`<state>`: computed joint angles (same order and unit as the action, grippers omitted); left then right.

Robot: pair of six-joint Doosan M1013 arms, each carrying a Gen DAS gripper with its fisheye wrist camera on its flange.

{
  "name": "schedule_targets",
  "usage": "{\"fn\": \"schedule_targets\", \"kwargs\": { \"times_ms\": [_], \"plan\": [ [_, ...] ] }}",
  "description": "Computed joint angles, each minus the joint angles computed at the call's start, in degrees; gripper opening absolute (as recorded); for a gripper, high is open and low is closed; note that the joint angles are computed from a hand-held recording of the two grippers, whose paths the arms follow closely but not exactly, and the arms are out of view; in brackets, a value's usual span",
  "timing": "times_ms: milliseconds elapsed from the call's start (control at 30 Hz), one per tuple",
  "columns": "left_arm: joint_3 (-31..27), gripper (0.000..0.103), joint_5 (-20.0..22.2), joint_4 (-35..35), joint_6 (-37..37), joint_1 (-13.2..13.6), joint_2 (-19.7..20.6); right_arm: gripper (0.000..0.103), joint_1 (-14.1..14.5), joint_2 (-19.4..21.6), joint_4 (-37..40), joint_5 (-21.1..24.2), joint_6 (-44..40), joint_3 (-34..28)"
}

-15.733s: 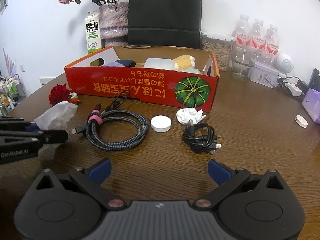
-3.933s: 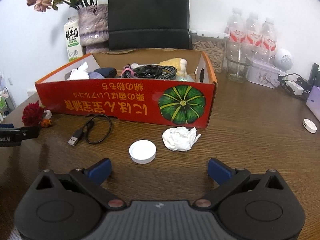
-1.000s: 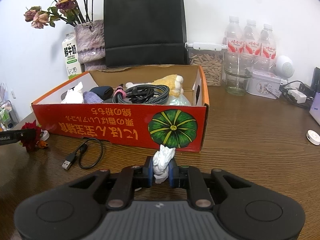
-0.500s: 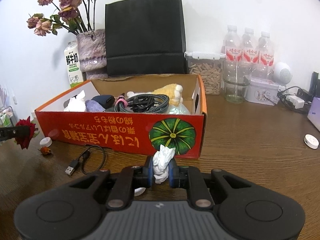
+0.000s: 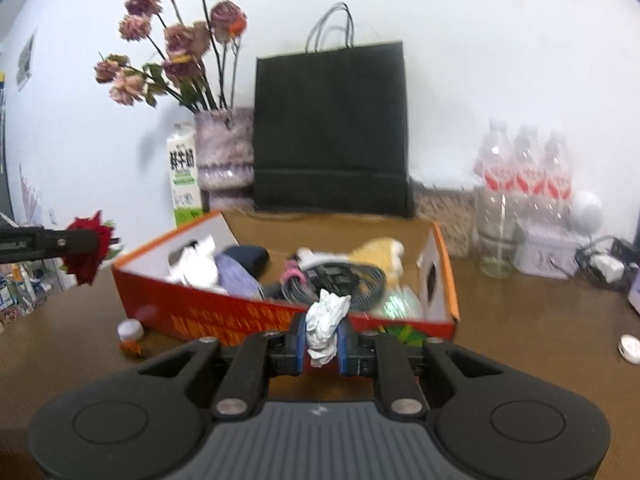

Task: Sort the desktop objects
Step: 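Carry the rose and tissue into the cardboard box and open both tools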

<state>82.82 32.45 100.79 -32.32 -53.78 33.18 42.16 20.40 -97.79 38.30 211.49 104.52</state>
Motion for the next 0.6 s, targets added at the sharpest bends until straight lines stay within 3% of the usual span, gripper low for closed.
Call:
{"fn": "schedule_targets", "kwargs": {
  "times_ms": [600],
  "plan": [
    [-7.08, 0.035, -0.46, -5.85, 7.01, 1.30, 3.77, 0.014, -2.46, 3.11, -8.74, -3.70, 4.90, -6.11]
  ]
}}
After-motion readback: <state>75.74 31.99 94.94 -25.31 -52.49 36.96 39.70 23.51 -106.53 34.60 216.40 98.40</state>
